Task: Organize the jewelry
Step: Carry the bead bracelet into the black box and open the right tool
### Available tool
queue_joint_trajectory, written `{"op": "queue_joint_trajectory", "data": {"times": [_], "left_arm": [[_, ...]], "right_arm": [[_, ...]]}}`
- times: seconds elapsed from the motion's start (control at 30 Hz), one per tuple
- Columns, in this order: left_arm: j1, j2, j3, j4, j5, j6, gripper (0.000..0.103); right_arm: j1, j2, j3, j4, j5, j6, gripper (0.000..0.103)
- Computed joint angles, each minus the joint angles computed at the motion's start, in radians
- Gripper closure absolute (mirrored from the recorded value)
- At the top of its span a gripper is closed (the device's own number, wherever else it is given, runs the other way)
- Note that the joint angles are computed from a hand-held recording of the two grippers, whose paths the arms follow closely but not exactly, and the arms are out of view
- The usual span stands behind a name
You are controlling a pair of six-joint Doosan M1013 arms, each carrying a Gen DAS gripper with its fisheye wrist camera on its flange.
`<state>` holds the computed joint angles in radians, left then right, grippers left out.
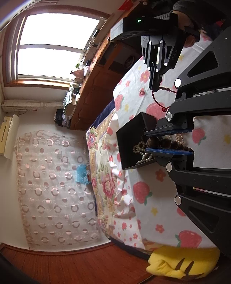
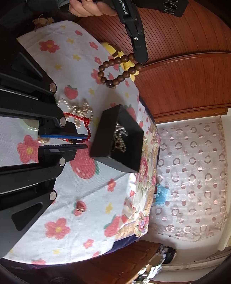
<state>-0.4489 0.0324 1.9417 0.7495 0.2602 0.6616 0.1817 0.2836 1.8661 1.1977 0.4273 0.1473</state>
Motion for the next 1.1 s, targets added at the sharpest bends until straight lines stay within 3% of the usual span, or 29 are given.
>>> {"op": "queue_joint_trajectory", "data": {"times": [0.43, 0.9, 1.1], "left_arm": [[0.03, 0.042, -0.057, 0.016, 0.032, 0.007, 0.091], [0.043, 0.06, -0.089, -0.023, 0.046, 0.054, 0.091], [0.058, 0.085, -0.133, -0.088, 0.064, 0.12, 0.091]], "right_arm": [[0.033, 0.081, -0.141, -0.141, -0.065, 0.155, 0.097], [0.063, 0.161, -0.277, -0.369, -0.04, 0.384, 0.097], [0.054, 0.174, -0.292, -0.323, 0.009, 0.385, 0.096]]}}
